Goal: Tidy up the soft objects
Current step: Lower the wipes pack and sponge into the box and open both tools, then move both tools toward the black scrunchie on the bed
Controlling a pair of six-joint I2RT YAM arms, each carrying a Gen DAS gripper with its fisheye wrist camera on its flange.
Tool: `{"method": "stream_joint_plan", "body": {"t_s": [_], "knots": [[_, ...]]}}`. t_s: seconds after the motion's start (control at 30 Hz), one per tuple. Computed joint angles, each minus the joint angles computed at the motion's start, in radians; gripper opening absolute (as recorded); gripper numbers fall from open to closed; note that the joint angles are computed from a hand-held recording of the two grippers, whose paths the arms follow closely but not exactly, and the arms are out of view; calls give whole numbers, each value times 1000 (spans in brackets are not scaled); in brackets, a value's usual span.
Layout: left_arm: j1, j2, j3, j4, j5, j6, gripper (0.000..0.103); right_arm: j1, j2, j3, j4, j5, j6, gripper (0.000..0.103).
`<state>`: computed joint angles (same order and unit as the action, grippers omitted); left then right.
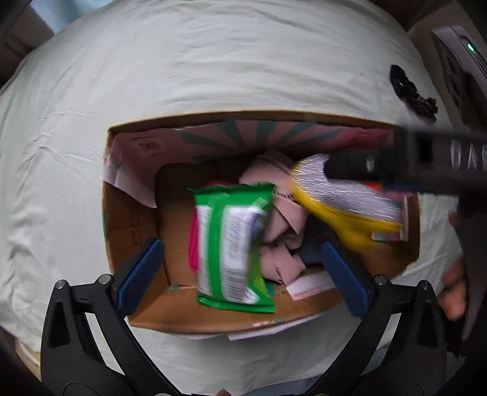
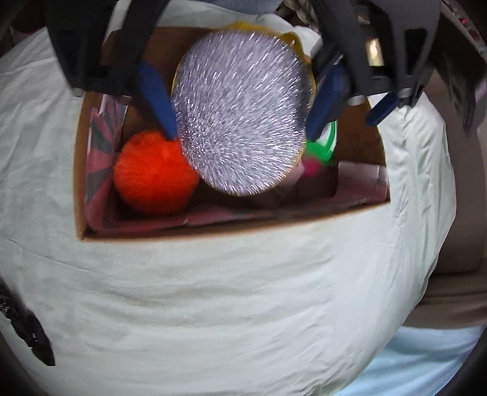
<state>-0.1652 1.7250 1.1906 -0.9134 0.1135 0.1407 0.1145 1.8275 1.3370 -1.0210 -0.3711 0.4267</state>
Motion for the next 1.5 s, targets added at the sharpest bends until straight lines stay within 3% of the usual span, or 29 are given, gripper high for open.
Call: {"method": "stream_joint_plan", "body": {"t_s": [0.07, 0.43, 0.73, 1.03, 1.33, 1.5], "knots": [[3, -19, -17, 1, -9, -2, 103, -4, -6, -1, 11, 0, 13, 102], [47, -87, -9, -48, 9, -12, 103, 24, -78, -31, 8, 23, -21, 102], [93, -225, -3, -111, 42, -6, 103, 79, -246, -59, -3, 103, -6, 102], [178, -402, 47, -272, 51, 24, 103, 149, -453, -13, -144, 194, -7, 102], [301, -548, 231, -411, 130, 61, 103, 295, -655, 173, -339, 470, 94, 102], [251, -614, 343, -423, 90, 28, 103, 390, -699, 338, -487, 670, 157, 102]]}}
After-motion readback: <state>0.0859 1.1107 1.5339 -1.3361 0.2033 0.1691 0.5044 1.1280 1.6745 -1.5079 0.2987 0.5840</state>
